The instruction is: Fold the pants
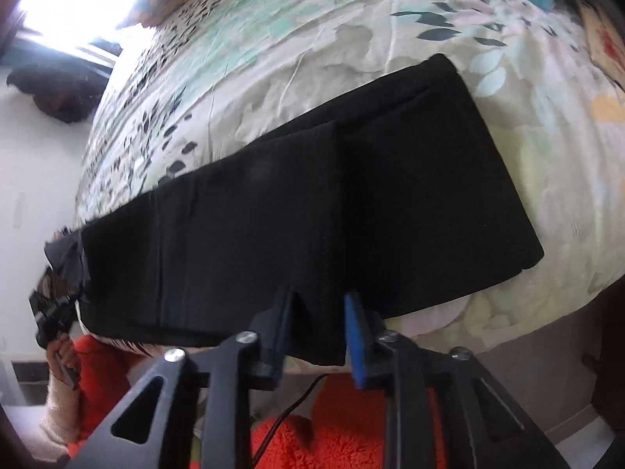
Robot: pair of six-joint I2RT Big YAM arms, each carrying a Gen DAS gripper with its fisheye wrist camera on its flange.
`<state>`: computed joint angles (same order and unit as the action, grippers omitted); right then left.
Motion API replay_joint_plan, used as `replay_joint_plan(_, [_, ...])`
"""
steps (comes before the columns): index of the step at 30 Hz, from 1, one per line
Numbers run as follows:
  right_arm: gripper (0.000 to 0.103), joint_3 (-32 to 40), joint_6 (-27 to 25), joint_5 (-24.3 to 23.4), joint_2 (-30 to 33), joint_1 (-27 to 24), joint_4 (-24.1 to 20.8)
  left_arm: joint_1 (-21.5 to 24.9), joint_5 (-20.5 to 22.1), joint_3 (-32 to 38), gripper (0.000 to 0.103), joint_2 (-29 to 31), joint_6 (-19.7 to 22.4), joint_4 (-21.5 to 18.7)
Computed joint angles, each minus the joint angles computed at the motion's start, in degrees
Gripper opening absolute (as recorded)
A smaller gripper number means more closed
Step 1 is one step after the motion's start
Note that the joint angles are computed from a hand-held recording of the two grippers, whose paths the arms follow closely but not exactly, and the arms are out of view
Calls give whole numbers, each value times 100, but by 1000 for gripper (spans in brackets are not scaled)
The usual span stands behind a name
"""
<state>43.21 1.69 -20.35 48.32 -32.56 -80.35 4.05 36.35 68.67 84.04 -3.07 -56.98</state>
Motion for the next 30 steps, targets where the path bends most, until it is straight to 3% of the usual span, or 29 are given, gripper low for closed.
replay_joint_plan(3, [13, 354, 181, 570, -209, 696, 69, 10, -21, -43, 3, -191, 24, -8])
replay_joint_plan(8, [13, 1023, 30, 1221, -328, 988, 95, 22, 20, -389, 3, -828, 395, -265])
replay_joint_plan(12, [13, 708, -233, 1634, -143, 401, 141, -208, -171, -869, 3, -1086, 694, -553])
replay_joint_plan(15, [13, 364, -392, 1628, -238, -129, 257, -354, -331, -1054, 3, -1096, 740, -630])
replay_joint_plan(23, [14, 400, -442, 1521, -469, -416, 412, -508, -448, -1101, 3, -1122, 817, -731])
replay_joint_plan(27, [13, 325, -567, 1768, -295, -389, 388, -566, -470, -1094, 4, -1113, 773, -725])
replay_joint_plan(30, [13, 354, -543, 1492, -452, -552, 611, -572, -535, -1075, 4, -1124, 871, -728])
